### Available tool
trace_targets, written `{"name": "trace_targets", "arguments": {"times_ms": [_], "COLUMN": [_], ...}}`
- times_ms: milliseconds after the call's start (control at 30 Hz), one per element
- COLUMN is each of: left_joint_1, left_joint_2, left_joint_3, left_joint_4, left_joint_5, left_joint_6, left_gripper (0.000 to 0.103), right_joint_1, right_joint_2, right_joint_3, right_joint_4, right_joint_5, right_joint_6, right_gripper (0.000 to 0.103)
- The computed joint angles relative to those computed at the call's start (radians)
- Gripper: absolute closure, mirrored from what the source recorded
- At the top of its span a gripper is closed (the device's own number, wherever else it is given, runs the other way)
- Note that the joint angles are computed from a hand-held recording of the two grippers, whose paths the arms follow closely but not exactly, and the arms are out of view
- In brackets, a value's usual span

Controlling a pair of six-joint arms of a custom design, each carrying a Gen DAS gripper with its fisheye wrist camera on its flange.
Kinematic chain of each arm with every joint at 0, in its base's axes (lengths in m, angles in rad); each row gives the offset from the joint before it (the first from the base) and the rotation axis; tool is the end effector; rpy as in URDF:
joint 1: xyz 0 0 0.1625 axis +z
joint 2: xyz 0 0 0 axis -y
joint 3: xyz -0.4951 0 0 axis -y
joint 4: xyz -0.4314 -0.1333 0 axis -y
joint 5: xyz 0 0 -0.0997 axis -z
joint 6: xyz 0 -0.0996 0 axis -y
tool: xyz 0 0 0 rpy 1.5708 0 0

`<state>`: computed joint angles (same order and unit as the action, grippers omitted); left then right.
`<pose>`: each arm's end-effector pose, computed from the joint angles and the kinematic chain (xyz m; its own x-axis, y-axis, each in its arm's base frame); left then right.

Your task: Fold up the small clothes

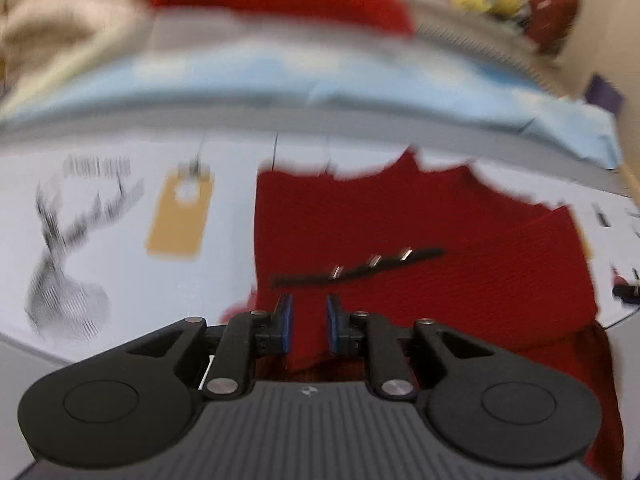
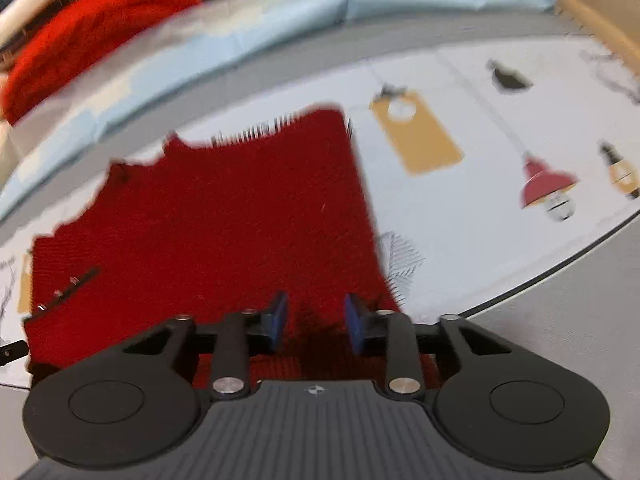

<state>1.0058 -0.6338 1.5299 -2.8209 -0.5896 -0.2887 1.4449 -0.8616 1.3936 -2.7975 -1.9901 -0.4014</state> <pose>-0.2357 -0.7754 0.1014 -0.7410 -0.1734 -0.6487 0.3038 0.7749 -0.5543 -0.0121 -0.8341 0.3133 -0.8417 0.0458 0.5380 -0.2525 0.8474 -0.4671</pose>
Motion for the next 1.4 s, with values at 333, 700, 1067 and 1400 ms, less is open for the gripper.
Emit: {"name": "trace_targets", "arguments": {"times_ms": [333,700,1067,1400], "left_joint_1": [-0.2,-0.427,-0.351,-0.237], "left_joint_2": [-0.199,-0.342,-0.365,-0.383], "left_joint_3": [0.288,0.695,0.814,0.824], "left_joint_4": [-0.074,0.168,0.202,0.114], "left_joint_5": [0.114,0.14,-0.02,-0.164], "left_joint_6": [-0.045,-0.622,-0.848,-0.884], "left_gripper": [0.076,0.075,0.076,0.072], "right_joint_1": [0.051,-0.16,-0.273,-0.264], "right_joint_2": [-0.302,-0.647,-0.602,-0.503], "right_joint_3": [0.321,0.721,0.726,0.658], "right_joint_4": [-0.291,-0.366,-0.24,-0.208], "right_joint_5": [0.254,0.356,0.194,0.069], "right_joint_6": [-0.081,-0.155,-0.027,-0.027], "right_gripper": [0.055,0.045,0.046,0.046]}}
